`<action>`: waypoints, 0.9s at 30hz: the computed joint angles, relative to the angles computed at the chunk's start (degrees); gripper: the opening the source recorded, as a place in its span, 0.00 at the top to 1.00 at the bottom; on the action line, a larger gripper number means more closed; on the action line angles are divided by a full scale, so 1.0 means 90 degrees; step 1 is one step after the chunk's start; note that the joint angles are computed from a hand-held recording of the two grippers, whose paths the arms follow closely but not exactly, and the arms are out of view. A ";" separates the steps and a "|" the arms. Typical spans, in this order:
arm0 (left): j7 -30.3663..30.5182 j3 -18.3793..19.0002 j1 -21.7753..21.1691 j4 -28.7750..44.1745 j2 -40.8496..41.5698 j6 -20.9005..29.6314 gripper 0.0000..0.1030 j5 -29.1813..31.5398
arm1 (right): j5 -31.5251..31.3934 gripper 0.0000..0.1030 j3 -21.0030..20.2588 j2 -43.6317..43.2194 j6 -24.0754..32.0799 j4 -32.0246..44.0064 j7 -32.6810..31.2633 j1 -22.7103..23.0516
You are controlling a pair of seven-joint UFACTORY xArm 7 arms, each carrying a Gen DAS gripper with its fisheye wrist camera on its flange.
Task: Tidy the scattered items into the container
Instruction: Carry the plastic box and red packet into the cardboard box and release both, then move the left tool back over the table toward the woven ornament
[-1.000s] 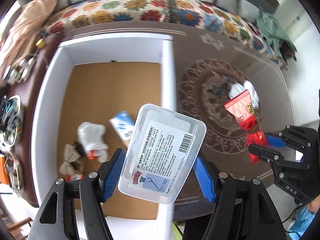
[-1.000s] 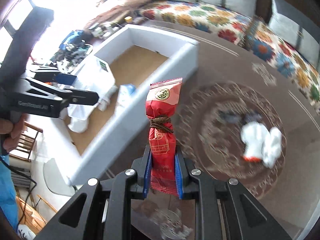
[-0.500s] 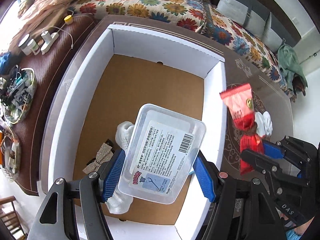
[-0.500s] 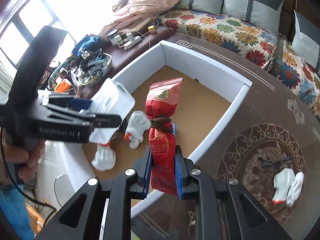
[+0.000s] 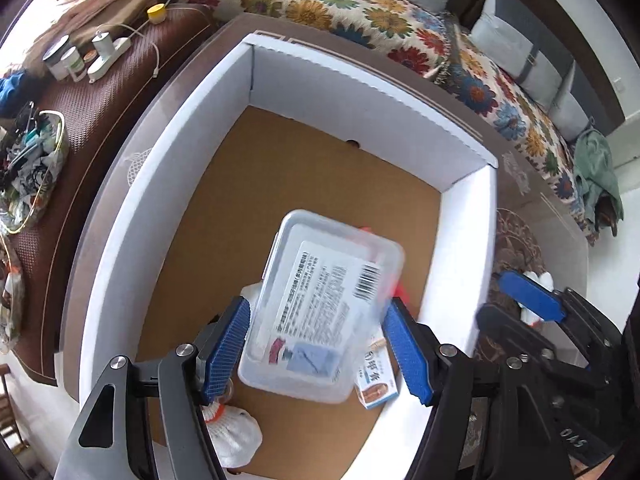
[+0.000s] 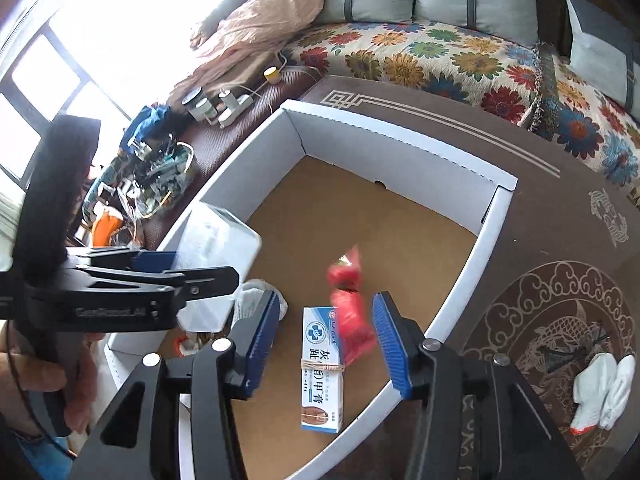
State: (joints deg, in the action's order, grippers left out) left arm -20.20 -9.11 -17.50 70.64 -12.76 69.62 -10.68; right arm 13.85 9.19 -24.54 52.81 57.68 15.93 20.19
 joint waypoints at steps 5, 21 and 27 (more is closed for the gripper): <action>-0.0079 0.0013 0.0017 -0.0132 0.0014 -0.0078 0.34 -0.0057 | 0.0221 0.51 -0.0206 -0.0228 -0.0173 -0.0333 -0.0142 -0.0034; -0.0291 -0.0495 -0.0606 0.0041 -0.0041 0.0160 0.34 0.0043 | 0.0247 0.51 -0.0815 -0.2103 0.0641 -0.1492 -0.0539 -0.0562; -0.0440 -0.0953 -0.1200 0.0370 -0.0082 0.0298 0.34 0.0104 | 0.0138 0.51 -0.1346 -0.3412 0.1509 -0.1880 -0.0836 -0.1022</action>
State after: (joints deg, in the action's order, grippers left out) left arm -24.16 -17.69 -28.30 73.97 -13.50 72.30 -9.75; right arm 15.09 -2.92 -55.25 66.39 40.76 8.41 10.99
